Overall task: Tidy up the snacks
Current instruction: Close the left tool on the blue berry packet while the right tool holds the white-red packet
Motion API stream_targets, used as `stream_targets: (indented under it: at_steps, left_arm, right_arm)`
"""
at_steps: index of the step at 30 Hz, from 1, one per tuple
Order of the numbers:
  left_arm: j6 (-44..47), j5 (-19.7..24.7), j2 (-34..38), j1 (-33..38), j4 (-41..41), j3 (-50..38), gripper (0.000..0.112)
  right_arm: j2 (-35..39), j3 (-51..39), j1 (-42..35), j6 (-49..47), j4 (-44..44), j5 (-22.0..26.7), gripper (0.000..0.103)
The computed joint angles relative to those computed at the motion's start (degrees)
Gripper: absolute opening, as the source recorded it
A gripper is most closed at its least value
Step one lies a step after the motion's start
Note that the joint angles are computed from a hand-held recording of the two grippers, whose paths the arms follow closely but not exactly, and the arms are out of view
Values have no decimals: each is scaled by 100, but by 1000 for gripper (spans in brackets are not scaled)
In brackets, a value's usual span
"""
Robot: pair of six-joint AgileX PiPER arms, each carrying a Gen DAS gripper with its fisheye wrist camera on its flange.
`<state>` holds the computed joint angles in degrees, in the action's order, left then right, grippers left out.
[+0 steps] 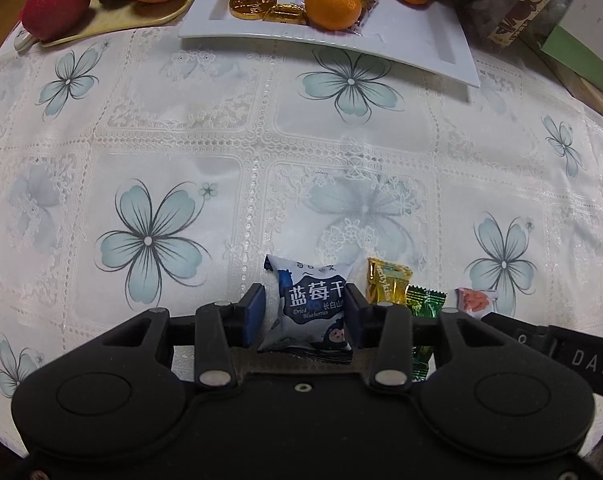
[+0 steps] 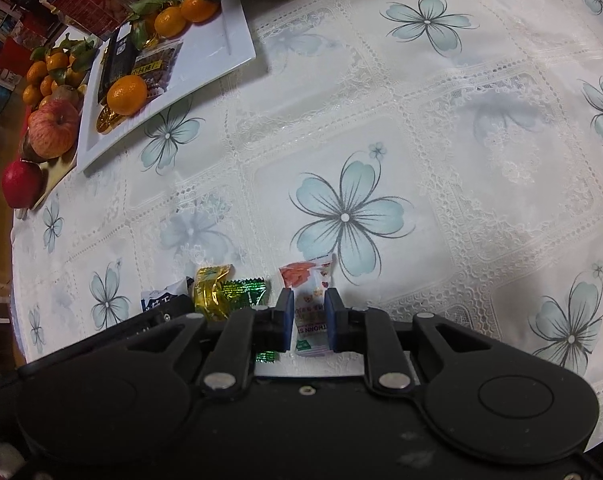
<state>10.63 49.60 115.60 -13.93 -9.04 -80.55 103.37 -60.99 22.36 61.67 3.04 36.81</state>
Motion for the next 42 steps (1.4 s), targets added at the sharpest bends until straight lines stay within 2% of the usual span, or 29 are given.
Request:
stream_targets:
  at_steps: [1,2,4,13,15,19,29,42]
  left_arm:
    - [-53,-43,-24,-20,58,38,41]
    - [-35,-74,-54,-8,45,75,40]
    - [51,-46,-84,71,-77,84,39]
    - [40,503,-76,302,-220,-192,39]
    - [65,594,-82,302,-213,-213,39]
    - [116,713,-127,314,-204,-198,39]
    - [326,1202,-83,420,-319,-241,39]
    - [1284,1656,-591,695,-808,373,39]
  right_arm:
    - [35,-39,28,16,-28,33,21]
    - [64,-68,49,14,-43,54,22]
    - [117,-113,102,70,-105,99,26]
    - [548,-488,309,302,-461,361,30]
    - [612,-583,367,342,-581,449,30]
    - [709,-739,498,389,-865,619,22]
    - [185,-288,196,136,-474,203,21]
    - [-148,18,244,75,-368,109,21]
